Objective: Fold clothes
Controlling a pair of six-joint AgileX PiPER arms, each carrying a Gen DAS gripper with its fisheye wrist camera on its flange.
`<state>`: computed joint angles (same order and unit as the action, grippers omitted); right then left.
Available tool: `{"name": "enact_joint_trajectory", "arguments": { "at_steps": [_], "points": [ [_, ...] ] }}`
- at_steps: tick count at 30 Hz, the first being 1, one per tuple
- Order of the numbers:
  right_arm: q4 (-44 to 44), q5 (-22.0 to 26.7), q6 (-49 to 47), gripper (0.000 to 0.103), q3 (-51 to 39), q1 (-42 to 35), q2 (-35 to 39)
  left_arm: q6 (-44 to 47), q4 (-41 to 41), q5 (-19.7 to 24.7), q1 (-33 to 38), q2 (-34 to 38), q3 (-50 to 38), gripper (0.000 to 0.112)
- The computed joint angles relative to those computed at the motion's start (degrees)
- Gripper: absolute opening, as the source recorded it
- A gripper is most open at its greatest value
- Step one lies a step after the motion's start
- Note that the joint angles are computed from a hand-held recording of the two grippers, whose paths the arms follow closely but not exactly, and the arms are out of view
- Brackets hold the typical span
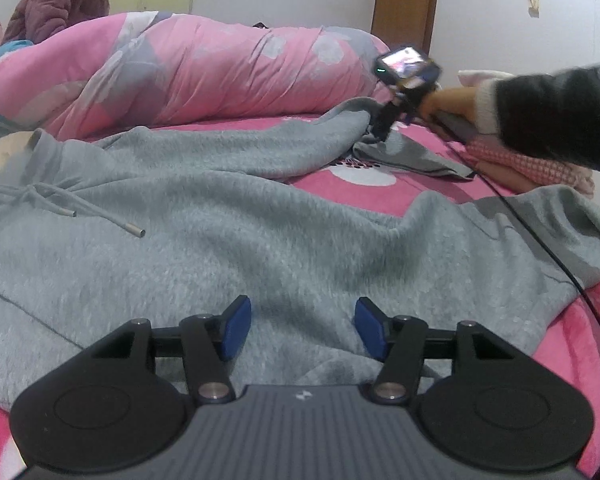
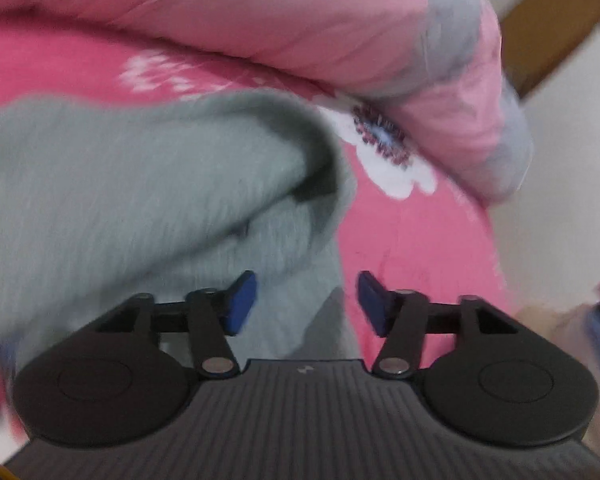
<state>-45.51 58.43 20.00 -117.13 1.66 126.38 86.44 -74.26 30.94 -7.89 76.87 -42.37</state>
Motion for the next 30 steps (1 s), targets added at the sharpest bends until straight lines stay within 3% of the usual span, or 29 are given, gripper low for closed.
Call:
{"name": "enact_joint_trajectory", "arguments": {
  "at_steps": [7,12,16,22,24,27,30],
  "points": [
    [-2.36,-7.66,6.09,0.081,33.07,3.90,-31.60,-1.13,-1.56,-0.26,1.73,-6.47,3.76,0.064],
    [7.56,-10.74,2.97,0.081,45.59,9.47,-51.64,-7.26,1.95,0.83,5.58,-12.33,5.84,0.064],
    [14.36,-12.92,3.81,0.080,49.03,19.21,-59.76,-15.21,7.05,1.20,8.98,-16.89,6.58,0.064],
    [18.13,-16.04,7.30,0.074,48.03,32.86,-57.00,-17.49,9.72,-1.72,12.14,-20.15,7.24,0.060],
    [20.46,-16.84,5.95,0.064,45.67,34.58,-53.72,-13.36,5.41,-4.69,11.52,-19.05,7.38,0.058],
    [29.65,-17.39,-0.59,0.054,37.24,33.58,-45.63,-8.18,-1.40,-10.62,8.96,-16.16,6.76,0.045],
    [37.17,-14.19,-4.57,0.053,23.86,32.64,-35.06,-17.67,5.56,-14.53,8.04,-13.40,4.29,0.035]
  ]
}}
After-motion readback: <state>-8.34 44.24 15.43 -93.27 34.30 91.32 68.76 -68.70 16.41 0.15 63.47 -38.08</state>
